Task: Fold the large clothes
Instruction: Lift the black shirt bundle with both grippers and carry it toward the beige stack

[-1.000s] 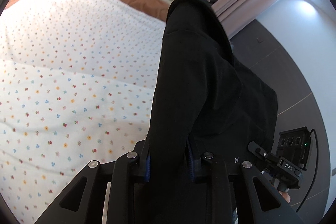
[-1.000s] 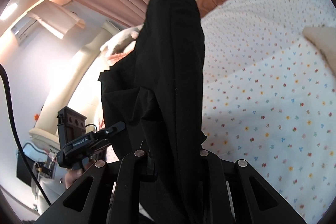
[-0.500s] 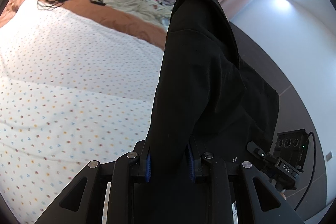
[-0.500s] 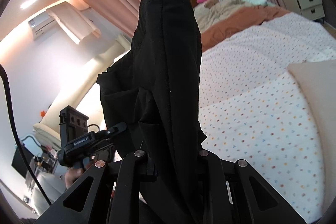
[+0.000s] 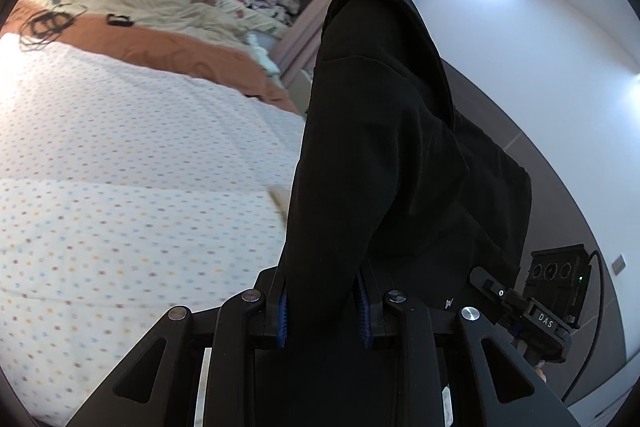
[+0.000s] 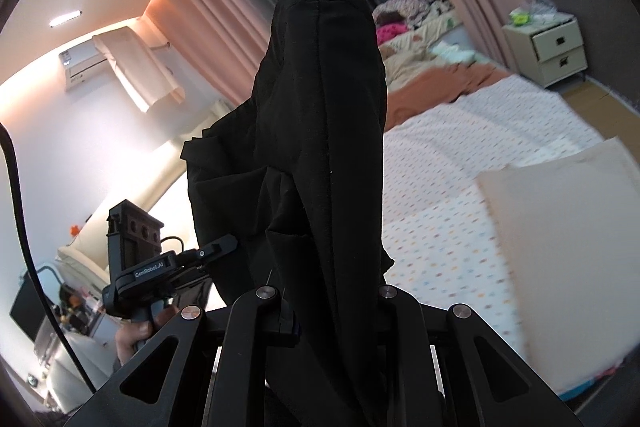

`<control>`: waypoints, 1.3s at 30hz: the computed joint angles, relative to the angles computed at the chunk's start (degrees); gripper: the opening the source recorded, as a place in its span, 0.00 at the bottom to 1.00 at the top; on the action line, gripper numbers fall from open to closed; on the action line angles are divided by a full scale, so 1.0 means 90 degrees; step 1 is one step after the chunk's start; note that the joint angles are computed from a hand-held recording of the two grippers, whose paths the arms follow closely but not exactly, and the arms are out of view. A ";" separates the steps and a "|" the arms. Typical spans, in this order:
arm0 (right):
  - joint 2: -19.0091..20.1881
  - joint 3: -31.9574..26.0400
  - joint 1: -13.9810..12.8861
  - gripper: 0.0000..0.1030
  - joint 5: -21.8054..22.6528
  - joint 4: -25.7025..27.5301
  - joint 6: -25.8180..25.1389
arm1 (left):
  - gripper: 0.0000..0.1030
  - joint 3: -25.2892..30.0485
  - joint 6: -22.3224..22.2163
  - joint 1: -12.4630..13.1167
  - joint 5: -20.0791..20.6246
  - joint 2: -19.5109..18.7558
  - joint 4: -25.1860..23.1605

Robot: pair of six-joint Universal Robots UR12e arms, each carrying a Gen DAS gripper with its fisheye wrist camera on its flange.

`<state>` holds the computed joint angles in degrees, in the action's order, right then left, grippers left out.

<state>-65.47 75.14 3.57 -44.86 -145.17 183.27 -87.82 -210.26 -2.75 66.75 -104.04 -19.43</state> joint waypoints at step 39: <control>0.0632 -0.1287 -0.0893 0.18 -0.1530 0.1326 -0.0602 | 0.26 0.3220 0.0130 -0.1054 -0.0646 -0.2489 -0.2061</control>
